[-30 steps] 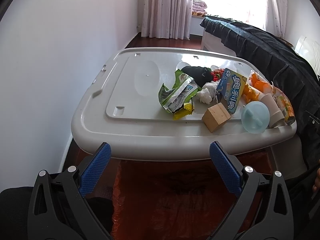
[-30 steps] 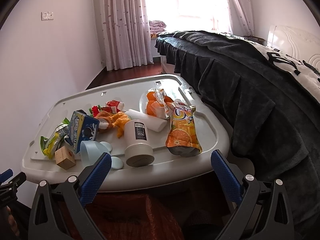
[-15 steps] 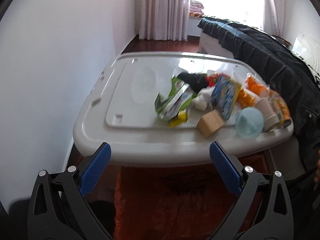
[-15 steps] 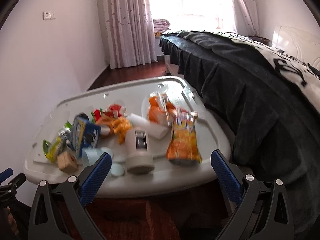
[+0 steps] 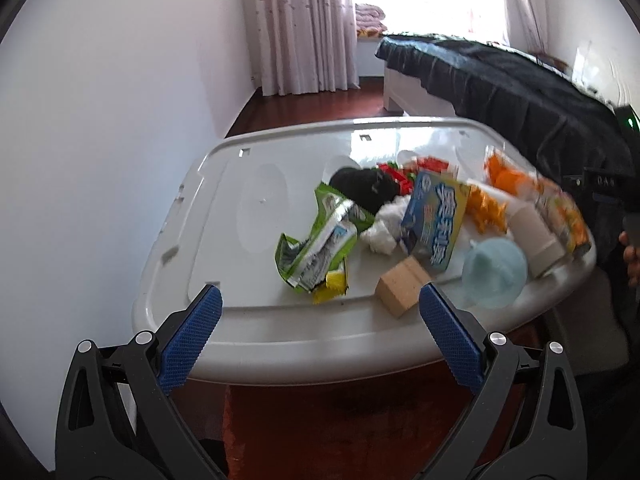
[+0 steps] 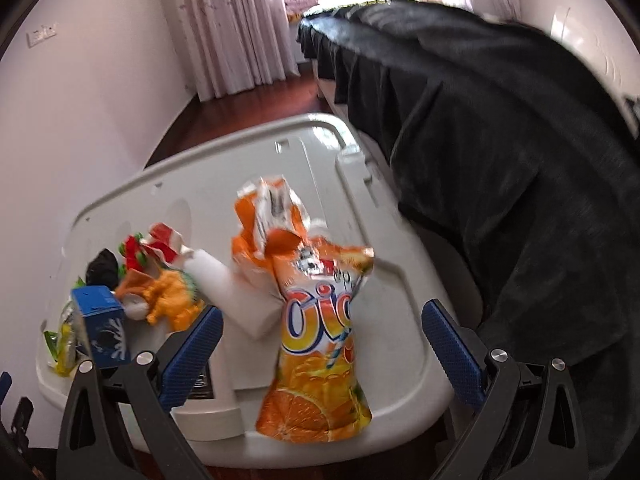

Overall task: Collect trash
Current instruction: 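Grasp the orange Cici drink pouch with the right gripper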

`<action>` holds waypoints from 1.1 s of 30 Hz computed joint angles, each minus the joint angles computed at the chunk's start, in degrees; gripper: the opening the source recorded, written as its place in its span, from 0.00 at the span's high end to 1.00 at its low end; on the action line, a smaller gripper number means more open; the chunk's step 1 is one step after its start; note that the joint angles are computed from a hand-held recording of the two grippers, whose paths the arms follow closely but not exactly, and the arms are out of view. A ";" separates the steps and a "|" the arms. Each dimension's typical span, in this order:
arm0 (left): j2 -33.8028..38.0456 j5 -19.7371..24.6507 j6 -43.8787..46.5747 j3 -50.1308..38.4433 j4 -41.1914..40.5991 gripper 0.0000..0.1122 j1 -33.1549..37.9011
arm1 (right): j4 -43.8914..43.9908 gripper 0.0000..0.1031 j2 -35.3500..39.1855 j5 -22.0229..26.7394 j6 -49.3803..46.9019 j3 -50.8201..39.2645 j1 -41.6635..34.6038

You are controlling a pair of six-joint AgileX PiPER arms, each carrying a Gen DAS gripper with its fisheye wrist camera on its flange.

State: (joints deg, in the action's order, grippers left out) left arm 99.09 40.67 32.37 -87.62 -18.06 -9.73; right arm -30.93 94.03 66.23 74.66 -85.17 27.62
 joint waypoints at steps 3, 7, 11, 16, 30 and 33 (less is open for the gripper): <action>0.82 1.40 1.42 -0.23 -1.92 0.14 0.51 | 3.04 0.05 0.77 -2.51 -0.55 0.83 -1.79; 1.43 3.14 2.51 -0.36 -4.27 0.14 1.34 | 3.75 0.06 3.30 -1.33 -2.05 -0.84 -2.22; 1.20 3.16 3.34 0.42 -5.23 0.14 1.47 | 7.82 0.39 5.15 -3.22 -5.15 -0.77 -4.88; 0.95 2.43 4.15 1.78 -5.98 0.14 1.71 | 10.30 0.61 5.41 -4.87 -6.70 0.09 -6.43; -5.48 1.81 13.31 11.55 -20.63 0.14 -3.92 | -10.75 0.67 -6.32 1.82 11.62 2.52 15.05; -4.21 0.04 10.83 10.52 -21.47 0.14 -8.41 | -12.47 0.67 -6.64 2.49 12.08 3.16 17.32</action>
State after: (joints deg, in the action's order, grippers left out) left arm 94.87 40.70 43.20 -77.10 -39.53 -18.14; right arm -43.40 87.39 68.72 86.74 -82.00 44.94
